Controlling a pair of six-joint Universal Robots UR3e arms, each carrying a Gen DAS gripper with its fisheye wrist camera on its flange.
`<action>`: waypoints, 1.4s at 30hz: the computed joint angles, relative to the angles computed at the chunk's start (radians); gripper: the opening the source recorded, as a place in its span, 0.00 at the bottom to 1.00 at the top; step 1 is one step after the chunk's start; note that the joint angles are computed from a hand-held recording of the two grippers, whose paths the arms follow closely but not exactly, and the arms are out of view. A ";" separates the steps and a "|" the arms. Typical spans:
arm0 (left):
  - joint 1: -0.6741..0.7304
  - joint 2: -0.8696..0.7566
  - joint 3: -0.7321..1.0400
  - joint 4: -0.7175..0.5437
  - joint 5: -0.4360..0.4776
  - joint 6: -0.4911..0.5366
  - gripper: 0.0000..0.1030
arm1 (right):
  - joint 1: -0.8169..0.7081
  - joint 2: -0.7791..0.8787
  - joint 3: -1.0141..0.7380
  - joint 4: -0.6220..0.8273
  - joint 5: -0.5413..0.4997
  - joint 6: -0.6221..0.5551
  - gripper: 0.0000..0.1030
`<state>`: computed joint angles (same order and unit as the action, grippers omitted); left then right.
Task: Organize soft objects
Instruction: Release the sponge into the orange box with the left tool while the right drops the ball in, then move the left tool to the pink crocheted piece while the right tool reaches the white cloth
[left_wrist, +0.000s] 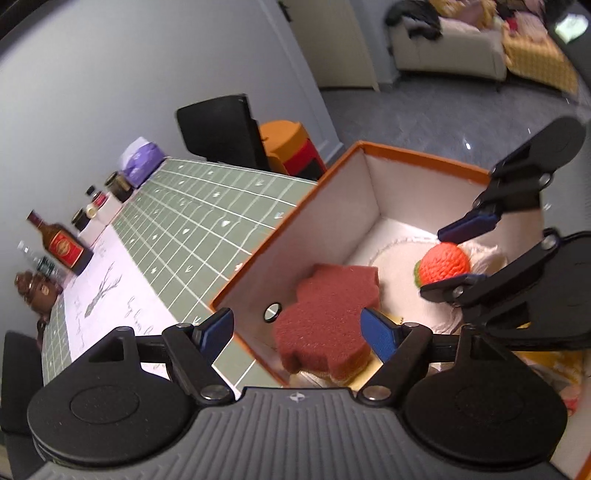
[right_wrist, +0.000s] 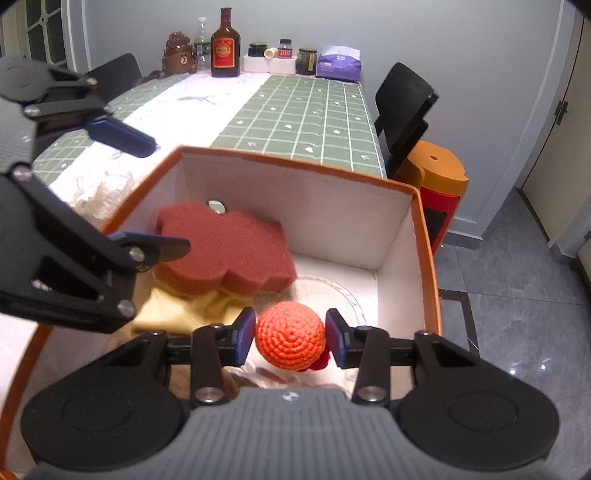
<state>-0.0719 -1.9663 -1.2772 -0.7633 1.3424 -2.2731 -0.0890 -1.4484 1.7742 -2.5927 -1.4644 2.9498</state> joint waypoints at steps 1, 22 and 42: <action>0.009 0.017 -0.015 0.000 -0.008 -0.005 0.89 | 0.005 0.010 -0.019 0.015 -0.004 0.006 0.40; 0.291 0.333 -0.295 -0.057 -0.236 -0.010 0.85 | 0.149 0.004 -0.112 0.137 -0.143 0.109 0.48; 1.050 0.873 -0.723 -0.434 -0.752 0.261 0.82 | 0.610 -0.002 -0.006 -0.213 -0.294 0.368 0.55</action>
